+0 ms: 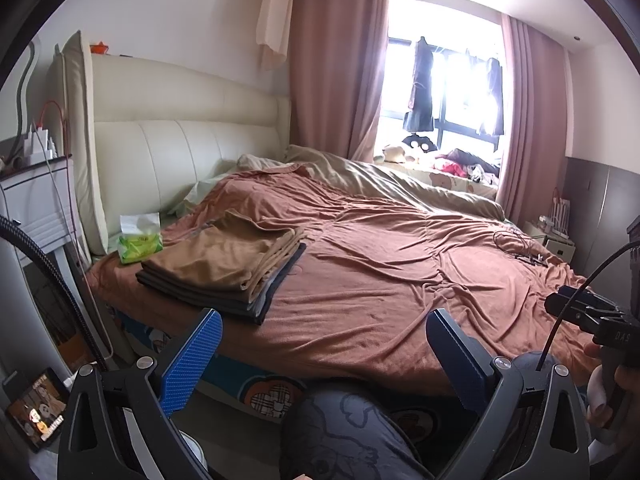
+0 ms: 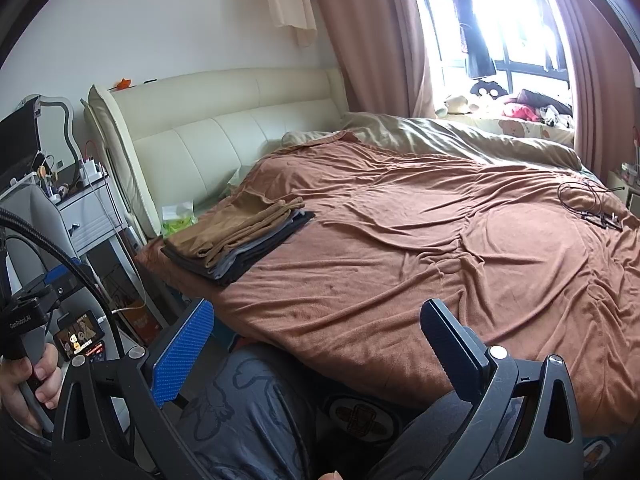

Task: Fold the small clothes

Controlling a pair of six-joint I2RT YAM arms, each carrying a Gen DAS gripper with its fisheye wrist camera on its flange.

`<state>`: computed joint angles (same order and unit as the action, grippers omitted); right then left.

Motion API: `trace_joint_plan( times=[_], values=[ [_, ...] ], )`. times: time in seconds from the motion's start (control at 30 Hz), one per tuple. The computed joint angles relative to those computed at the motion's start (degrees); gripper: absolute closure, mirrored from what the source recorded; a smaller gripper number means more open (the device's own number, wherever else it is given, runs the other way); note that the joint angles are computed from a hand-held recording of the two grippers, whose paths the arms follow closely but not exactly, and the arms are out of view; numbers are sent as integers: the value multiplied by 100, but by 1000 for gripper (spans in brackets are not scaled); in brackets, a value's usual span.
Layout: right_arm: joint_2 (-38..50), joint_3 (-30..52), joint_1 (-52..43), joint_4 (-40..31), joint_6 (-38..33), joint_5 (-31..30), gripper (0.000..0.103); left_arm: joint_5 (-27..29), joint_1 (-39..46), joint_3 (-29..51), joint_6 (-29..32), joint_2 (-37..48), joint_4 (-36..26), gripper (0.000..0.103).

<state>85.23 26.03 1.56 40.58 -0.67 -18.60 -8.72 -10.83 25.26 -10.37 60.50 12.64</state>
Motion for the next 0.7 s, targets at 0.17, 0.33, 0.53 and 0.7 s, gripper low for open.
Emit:
trace_joint_plan(
  times=[0.17,0.33,0.53,0.7],
  values=[
    [0,-17,-24,28,-2,-25,0,-9,-22,14,16,10,-20,0],
    [32,-28,-34,59,8,-27,0,23,8,78,74,10,-70,0],
    [29,-24,-48,45,-7,-32,0,71,64,89,77,-16,-87,1],
    [23,-31,-43,57,-4,-14,0,96,94,80,99,-19,-71,0]
  ],
)
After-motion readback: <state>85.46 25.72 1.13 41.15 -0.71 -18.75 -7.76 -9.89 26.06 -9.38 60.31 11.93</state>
